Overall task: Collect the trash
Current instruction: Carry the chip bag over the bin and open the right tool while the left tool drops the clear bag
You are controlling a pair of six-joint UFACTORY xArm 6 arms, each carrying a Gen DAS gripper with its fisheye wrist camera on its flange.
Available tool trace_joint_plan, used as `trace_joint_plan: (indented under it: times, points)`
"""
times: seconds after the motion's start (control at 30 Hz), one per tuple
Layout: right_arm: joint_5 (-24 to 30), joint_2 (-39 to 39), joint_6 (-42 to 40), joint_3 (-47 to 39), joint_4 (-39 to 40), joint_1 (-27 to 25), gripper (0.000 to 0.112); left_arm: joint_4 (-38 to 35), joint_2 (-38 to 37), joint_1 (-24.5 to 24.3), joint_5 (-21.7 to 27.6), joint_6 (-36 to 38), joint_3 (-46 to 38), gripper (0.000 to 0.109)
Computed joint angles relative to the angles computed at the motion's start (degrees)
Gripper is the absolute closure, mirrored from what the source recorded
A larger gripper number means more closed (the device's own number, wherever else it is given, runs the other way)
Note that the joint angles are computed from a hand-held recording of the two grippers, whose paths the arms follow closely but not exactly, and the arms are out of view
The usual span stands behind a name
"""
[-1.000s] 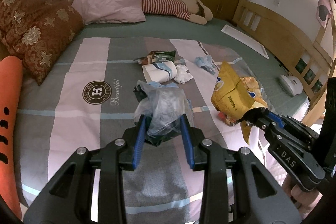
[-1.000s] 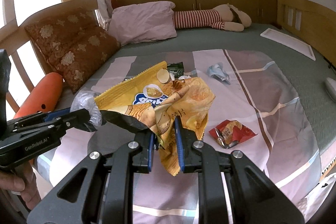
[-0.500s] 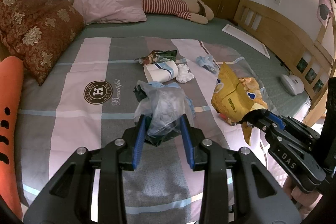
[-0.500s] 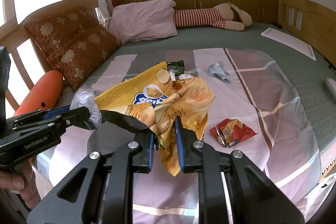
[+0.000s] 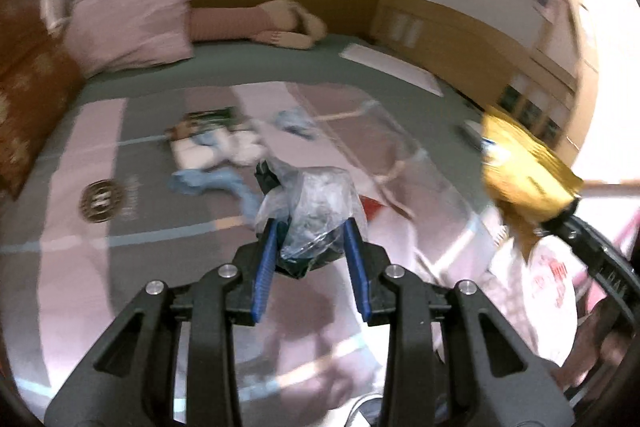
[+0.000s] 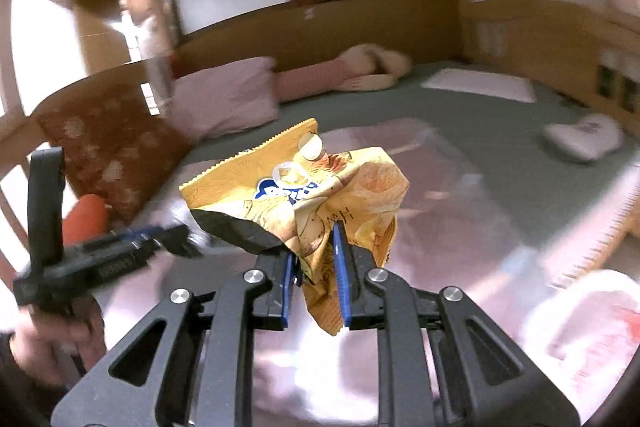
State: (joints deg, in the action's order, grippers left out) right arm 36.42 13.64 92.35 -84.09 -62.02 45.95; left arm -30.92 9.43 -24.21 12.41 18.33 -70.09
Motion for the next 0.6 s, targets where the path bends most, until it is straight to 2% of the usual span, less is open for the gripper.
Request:
trace_joint_plan:
  times: [0.1, 0.13, 0.2, 0.27, 0.3, 0.33, 0.4, 0.53, 0.57, 0.6]
  points:
    - [7.51, -11.71, 3.73, 13.91, 1.6, 1.02, 0.093, -5.18, -0.02, -3.08, 1.3, 7.94, -0.37, 0.075]
    - [8.82, -14.3, 4.68, 17.02, 2.39, 1.08, 0.093, -5.44, 0.22, -4.01, 1.57, 8.8, -0.86, 0.075]
    - [11.48, -21.01, 7.29, 25.39, 4.92, 0.99, 0.091, -11.05, 0.31, -6.51, 3.9, 14.29, -2.34, 0.075]
    - [12.07, -26.02, 9.16, 32.43, 8.08, 0.31, 0.076, -14.93, 0.61, -9.01, 6.78, 17.42, -4.02, 0.075]
    - [10.72, -28.24, 8.58, 35.77, 11.22, -0.8, 0.054, -14.81, 1.09, -10.42, 7.72, 17.62, -4.92, 0.075]
    - [10.31, -29.5, 8.64, 37.45, 12.84, -1.29, 0.042, -13.97, 1.7, -12.6, 9.2, 17.94, -6.11, 0.075]
    - [12.79, -34.64, 14.25, 41.51, 11.24, -0.84, 0.042, -11.55, 3.26, -15.81, 10.65, 16.68, -8.33, 0.075]
    - [26.34, -45.21, 27.98, 45.42, 2.04, 4.42, 0.028, -8.93, 9.01, -22.11, 16.25, 12.94, -16.19, 0.074]
    - [29.05, -47.85, 30.09, 46.22, 0.05, 5.25, 0.027, -7.31, 10.98, -23.4, 17.57, 11.24, -18.75, 0.071]
    - [30.17, -49.34, 30.74, 46.61, -1.0, 5.72, 0.026, -5.51, 12.94, -24.43, 18.9, 9.27, -21.27, 0.054]
